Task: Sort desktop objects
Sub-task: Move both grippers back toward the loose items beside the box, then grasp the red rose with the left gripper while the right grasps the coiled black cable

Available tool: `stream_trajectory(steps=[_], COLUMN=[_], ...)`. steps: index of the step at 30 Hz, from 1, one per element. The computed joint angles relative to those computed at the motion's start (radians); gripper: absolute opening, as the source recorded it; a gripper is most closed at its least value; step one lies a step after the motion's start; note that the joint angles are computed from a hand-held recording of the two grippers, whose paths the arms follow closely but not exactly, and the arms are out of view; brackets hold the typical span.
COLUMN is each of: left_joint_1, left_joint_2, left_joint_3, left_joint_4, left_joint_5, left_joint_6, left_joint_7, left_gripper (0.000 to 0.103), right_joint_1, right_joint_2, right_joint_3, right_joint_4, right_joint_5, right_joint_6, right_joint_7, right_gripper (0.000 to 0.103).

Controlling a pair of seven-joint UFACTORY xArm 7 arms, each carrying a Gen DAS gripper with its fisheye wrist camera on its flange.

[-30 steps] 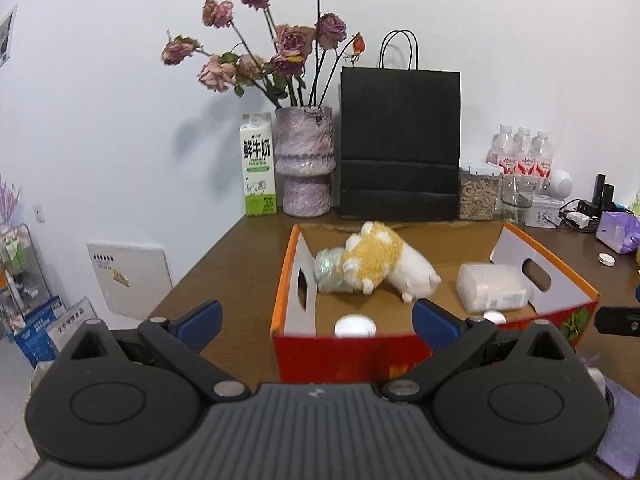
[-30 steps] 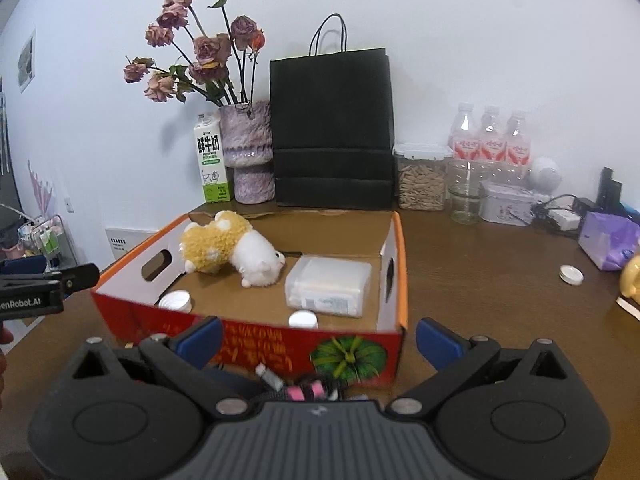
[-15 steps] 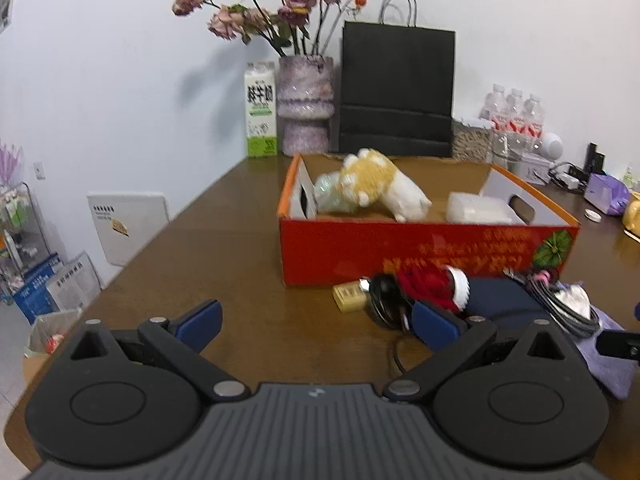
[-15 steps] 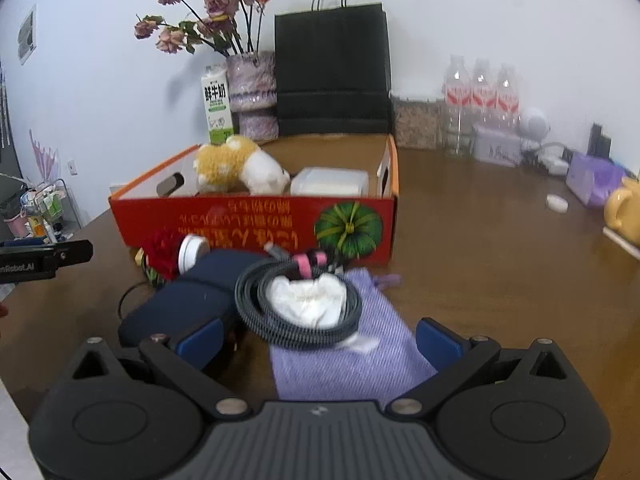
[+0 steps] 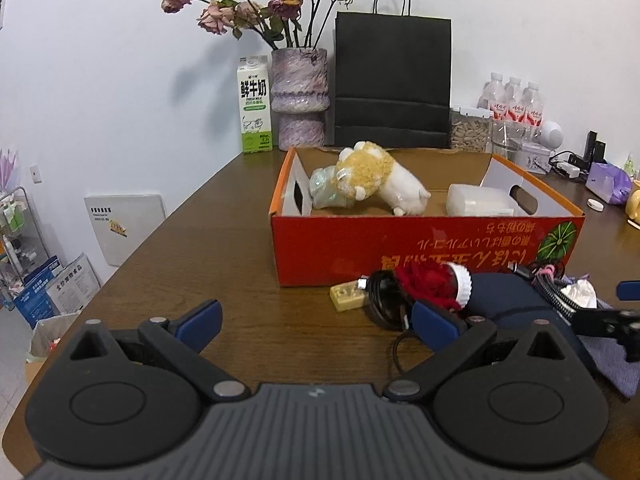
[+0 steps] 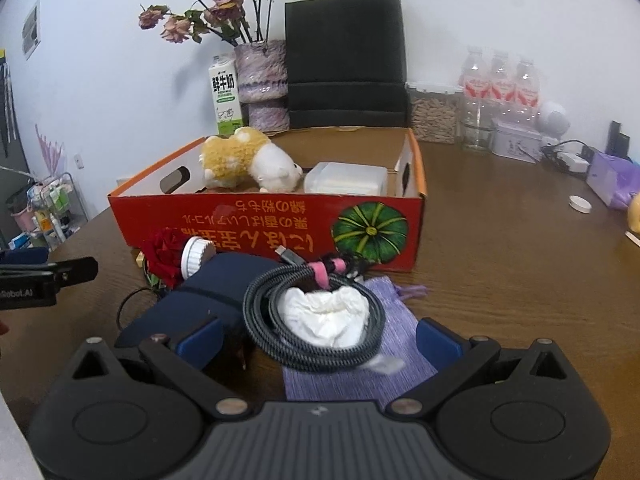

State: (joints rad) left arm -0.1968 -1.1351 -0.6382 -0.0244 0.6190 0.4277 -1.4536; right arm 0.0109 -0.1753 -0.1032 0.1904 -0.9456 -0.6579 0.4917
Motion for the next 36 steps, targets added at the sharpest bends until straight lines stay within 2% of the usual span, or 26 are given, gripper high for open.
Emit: stream_trajectory(steps=[6,10,12,15,27,32,33,36], left_joint_1=[0.066,0.105,0.127,0.161,0.222,0.320,0.350,0.418], left_joint_2=[0.041,0.059,0.070,0.089,0.098,0.118,0.129,0.173], left_joint_3=[-0.011,-0.013,-0.021,-0.040,-0.083,-0.118,-0.132,-0.169], left_joint_4=[0.008,0.008,0.013,0.021,0.036,0.050,0.057,0.081], left_joint_5=[0.014,0.012,0.011,0.008,-0.021,-0.037,-0.043,-0.064], left_joint_6=[-0.068,-0.103,-0.121,-0.153,-0.216,-0.344,-0.376,-0.444], left_joint_7=[0.004,0.014,0.018,0.023,0.055,0.086,0.096,0.132], left_gripper=[0.103,0.103,0.103,0.103,0.103,0.103,0.101,0.086], right_joint_1=[-0.006,-0.051,-0.076,-0.107,-0.119,-0.124,-0.125,-0.124], right_joint_2=[0.102,0.167,0.195,0.223,0.191,0.159,0.152,0.135], right_joint_3=[0.011,0.025,0.031,0.040,0.059,0.047,0.044,0.038], right_joint_4=[0.118,0.186,0.211,0.237,0.186,0.156,0.150,0.138], right_joint_5=[-0.080,-0.197,-0.263,-0.327,-0.238,-0.198,-0.191,-0.169], right_joint_6=[0.021,0.000,-0.027,-0.053,-0.084,-0.106,-0.107,-0.105], right_joint_7=[0.134,0.254,0.308,0.368,0.268,0.226,0.219,0.198], right_gripper=[0.103,0.100,0.091,0.091,0.087,0.087,0.087,0.087])
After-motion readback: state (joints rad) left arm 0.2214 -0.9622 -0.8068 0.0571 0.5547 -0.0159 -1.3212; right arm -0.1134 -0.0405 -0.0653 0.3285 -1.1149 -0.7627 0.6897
